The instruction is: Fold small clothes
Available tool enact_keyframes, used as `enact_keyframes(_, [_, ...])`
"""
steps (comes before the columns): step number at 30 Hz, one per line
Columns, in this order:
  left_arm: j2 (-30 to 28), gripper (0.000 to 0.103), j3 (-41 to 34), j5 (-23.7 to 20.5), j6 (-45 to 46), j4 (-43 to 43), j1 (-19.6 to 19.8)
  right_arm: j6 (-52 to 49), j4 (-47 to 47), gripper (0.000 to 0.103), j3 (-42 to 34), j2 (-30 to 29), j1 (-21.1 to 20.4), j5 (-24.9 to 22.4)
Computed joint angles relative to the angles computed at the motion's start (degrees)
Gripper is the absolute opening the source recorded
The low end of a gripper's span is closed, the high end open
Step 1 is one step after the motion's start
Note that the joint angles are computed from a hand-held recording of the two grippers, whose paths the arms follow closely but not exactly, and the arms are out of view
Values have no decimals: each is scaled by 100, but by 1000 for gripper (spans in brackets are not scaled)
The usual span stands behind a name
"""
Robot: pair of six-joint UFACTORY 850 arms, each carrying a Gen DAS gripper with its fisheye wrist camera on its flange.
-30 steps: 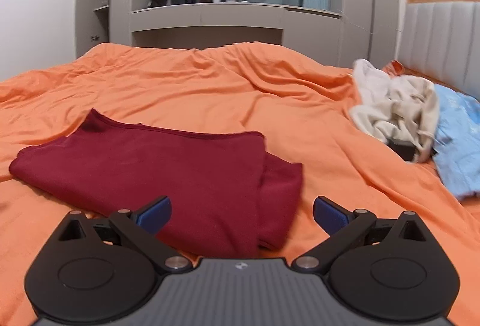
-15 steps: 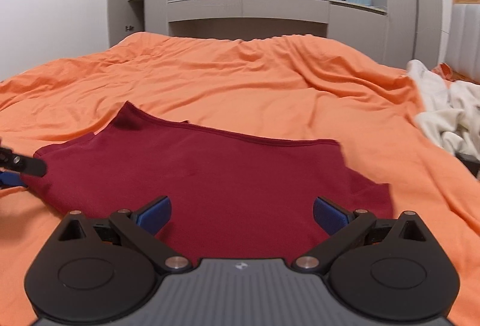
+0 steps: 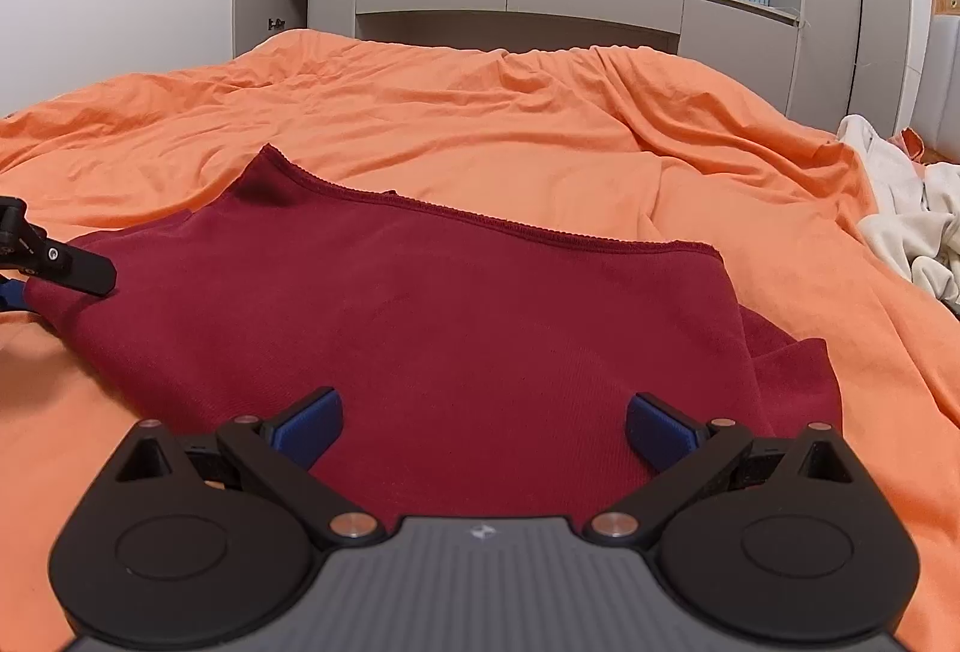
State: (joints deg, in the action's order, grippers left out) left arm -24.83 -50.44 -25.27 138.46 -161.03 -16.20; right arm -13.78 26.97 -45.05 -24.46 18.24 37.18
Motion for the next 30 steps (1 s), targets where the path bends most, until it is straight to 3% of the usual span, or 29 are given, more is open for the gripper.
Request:
enact_keyframes(23, [32,102,67,-61,265,-248,-35,-151,145,103,31,-22,40,60])
enact_keyframes(30, [28,100,183,-550,-270,-42,125,-351,340,103,39,-21,105,126])
